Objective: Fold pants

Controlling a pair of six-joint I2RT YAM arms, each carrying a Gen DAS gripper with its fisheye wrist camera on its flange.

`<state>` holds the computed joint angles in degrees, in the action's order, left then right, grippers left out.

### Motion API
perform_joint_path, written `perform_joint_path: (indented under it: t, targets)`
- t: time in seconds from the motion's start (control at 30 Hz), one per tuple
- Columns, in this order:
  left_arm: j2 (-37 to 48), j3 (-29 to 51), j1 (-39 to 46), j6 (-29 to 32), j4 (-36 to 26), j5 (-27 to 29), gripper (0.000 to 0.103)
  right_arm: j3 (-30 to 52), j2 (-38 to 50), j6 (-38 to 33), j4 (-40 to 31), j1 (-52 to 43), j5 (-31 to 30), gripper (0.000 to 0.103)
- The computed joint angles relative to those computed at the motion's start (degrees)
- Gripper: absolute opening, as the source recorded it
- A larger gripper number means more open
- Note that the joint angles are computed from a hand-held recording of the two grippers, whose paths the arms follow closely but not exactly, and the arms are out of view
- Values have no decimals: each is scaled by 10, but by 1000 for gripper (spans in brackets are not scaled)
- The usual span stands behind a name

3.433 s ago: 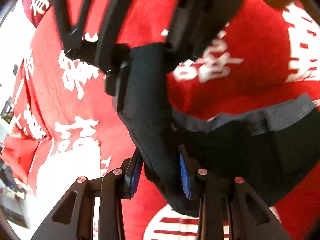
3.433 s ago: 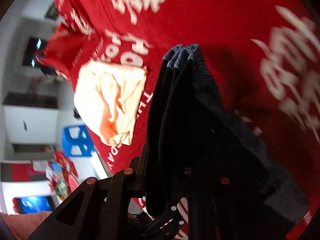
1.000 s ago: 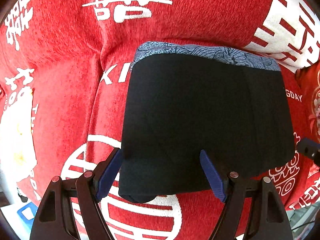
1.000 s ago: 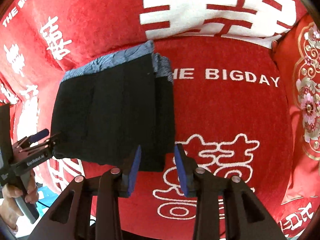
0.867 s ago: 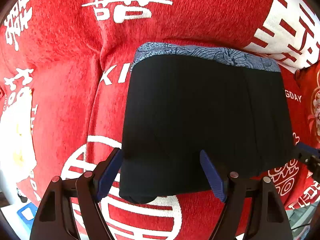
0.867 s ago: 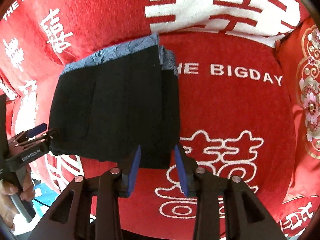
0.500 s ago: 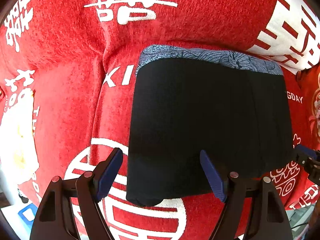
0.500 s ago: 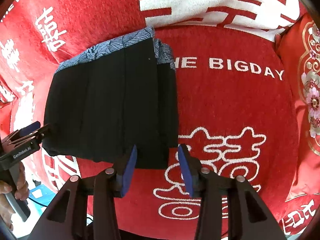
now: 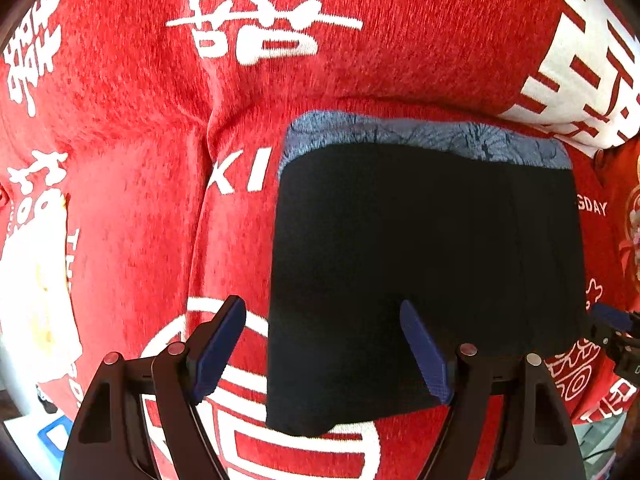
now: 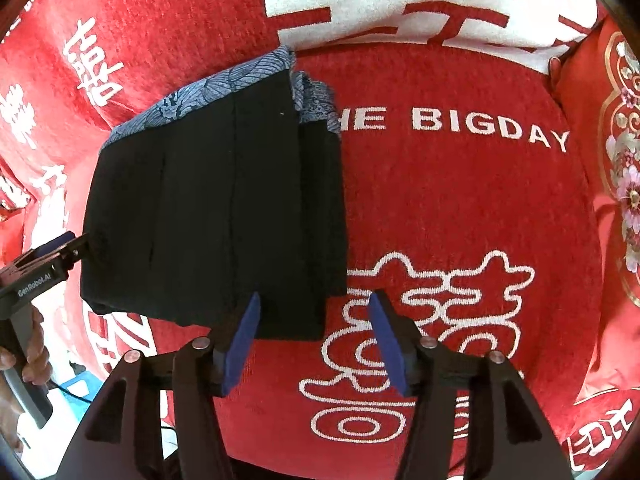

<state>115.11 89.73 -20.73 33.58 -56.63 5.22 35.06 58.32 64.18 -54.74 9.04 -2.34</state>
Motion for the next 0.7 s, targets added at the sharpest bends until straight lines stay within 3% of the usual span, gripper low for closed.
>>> perform_joint_path:
  t: [0.23, 0.37, 0.47, 0.57, 0.7]
  targets:
    - [28, 43, 0, 9, -11, 7, 80, -22, -43, -28, 14, -44, -31, 63]
    - [52, 71, 1, -3, -19, 6, 80, -27, -52, -58, 25, -70, -45, 78]
    - [67, 96, 6, -4, -20, 5, 80, -22, -47, -73, 23, -82, -40, 78]
    - [94, 142, 12, -15, -45, 19, 80, -24, -47, -95, 27, -116, -51, 78]
    - [150, 236, 21, -3, -134, 67, 80, -30, -40, -131, 45, -168, -76, 78]
